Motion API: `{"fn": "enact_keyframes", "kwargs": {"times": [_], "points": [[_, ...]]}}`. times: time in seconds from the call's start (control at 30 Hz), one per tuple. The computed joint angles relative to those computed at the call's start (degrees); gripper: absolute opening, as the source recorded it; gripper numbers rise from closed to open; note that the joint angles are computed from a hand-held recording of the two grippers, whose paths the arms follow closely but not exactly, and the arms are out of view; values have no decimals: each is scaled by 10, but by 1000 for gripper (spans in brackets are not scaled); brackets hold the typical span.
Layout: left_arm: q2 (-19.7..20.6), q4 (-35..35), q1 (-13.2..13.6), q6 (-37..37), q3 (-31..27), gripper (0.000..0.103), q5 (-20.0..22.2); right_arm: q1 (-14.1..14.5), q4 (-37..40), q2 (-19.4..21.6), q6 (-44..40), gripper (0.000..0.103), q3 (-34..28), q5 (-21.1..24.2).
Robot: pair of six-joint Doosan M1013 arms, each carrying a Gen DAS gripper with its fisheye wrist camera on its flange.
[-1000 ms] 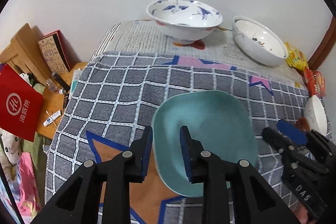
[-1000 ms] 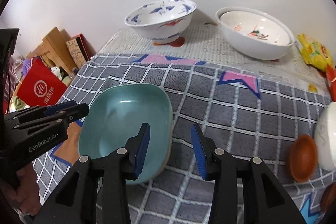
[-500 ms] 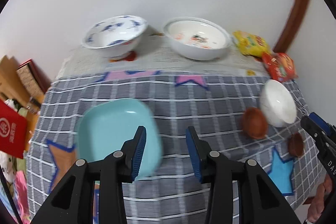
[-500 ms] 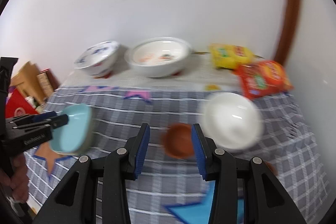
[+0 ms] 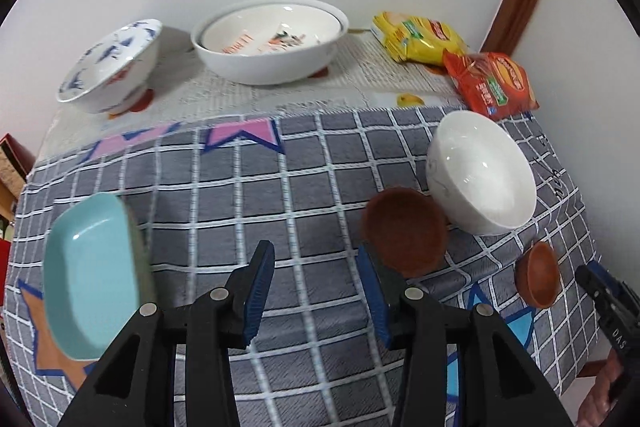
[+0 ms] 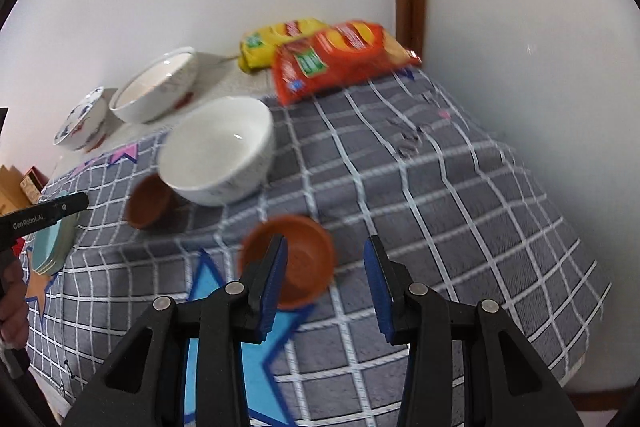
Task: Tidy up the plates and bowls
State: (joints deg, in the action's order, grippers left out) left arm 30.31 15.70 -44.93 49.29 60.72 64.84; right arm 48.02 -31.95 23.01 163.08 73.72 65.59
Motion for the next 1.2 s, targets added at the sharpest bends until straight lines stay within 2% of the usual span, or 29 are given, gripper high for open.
{"fn": "enact_keyframes", "kwargs": {"times": [0.37,0.5,0.77,0.83,0.87,1.0,1.2], "points": [[50,-35,5,30,-51,41,24,-17,51,-1,6,40,32,-61],[63,-44,8,39,-62,41,31,-24,71,3,-4,35,31,-75],[70,-62,13,53,-64,29,17,-30,86,12,-15,19,26,-81],[70,-71,13,62,-65,20,13,-31,90,12,-14,14,28,-85],[71,-73,13,66,-66,17,12,-31,87,11,-10,14,29,-87],[73,-55,8,71,-70,16,16,-28,75,13,-7,10,26,-82],[59,-66,9,73,-56,8,-5,-22,60,15,-1,8,18,-76]]}}
